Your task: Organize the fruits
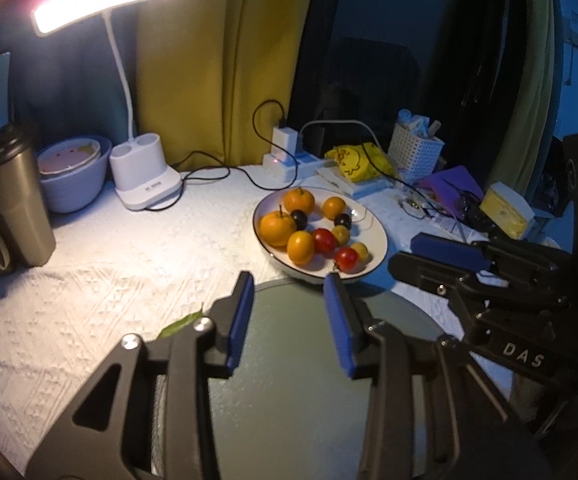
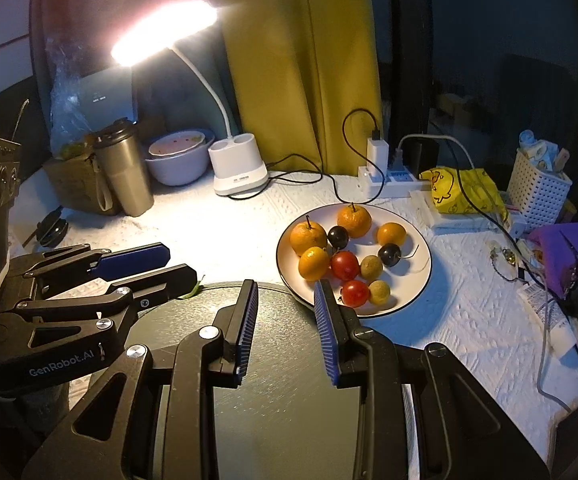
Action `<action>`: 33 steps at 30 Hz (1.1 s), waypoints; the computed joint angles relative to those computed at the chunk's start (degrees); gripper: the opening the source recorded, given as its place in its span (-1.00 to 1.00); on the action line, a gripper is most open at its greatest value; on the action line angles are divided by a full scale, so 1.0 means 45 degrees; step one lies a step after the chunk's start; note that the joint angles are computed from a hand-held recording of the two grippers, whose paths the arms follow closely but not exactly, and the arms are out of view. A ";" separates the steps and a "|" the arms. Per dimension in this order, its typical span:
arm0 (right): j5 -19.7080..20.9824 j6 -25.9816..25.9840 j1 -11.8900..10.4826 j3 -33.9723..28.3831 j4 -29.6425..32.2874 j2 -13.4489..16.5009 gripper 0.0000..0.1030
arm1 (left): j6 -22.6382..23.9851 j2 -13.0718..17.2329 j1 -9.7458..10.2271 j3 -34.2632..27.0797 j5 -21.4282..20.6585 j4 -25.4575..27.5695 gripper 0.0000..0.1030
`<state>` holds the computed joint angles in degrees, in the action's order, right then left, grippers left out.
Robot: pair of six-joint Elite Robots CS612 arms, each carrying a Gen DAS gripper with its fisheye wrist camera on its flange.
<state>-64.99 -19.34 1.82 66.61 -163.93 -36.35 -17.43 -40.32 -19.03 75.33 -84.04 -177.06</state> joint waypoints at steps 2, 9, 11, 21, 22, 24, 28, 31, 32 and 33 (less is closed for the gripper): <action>-0.0023 0.0029 0.0009 0.0227 -0.0239 -0.0144 -0.40 | 0.0013 -0.0154 -0.0029 0.0264 0.0072 -0.0322 -0.15; 0.0096 0.0108 -0.0019 0.1103 -0.1162 -0.0710 -0.40 | 0.0227 -0.0694 -0.0192 0.1099 0.0423 -0.1229 -0.14; 0.0122 0.0134 -0.0026 0.1331 -0.1431 -0.0858 -0.40 | 0.0297 -0.0850 -0.0246 0.1322 0.0532 -0.1481 -0.14; 0.0254 0.0337 -0.0145 0.2638 -0.2921 -0.1696 -0.40 | 0.0776 -0.1547 -0.0591 0.2305 0.1119 -0.2736 -0.13; 0.0263 0.0352 -0.0154 0.2694 -0.2986 -0.1733 -0.40 | 0.0805 -0.1599 -0.0614 0.2391 0.1147 -0.2850 -0.13; 0.0308 0.0405 -0.0189 0.2953 -0.3271 -0.1901 -0.40 | 0.0852 -0.1713 -0.0664 0.2565 0.1242 -0.3090 -0.13; 0.0346 0.0517 -0.0239 0.3367 -0.3790 -0.2166 -0.39 | 0.0875 -0.1959 -0.0844 0.2917 0.2027 -0.3400 -0.11; 0.0158 0.0686 -0.0261 0.3714 -0.4342 -0.2380 -0.17 | 0.0845 -0.2125 -0.0913 0.3173 0.2313 -0.3728 0.47; 0.0024 0.0776 -0.0267 0.3842 -0.4550 -0.2463 -0.04 | 0.0836 -0.2173 -0.0915 0.3261 0.2290 -0.3897 0.61; -0.0182 0.0913 -0.0262 0.3971 -0.4826 -0.2541 0.15 | 0.0847 -0.2220 -0.0926 0.3366 0.2287 -0.4135 0.71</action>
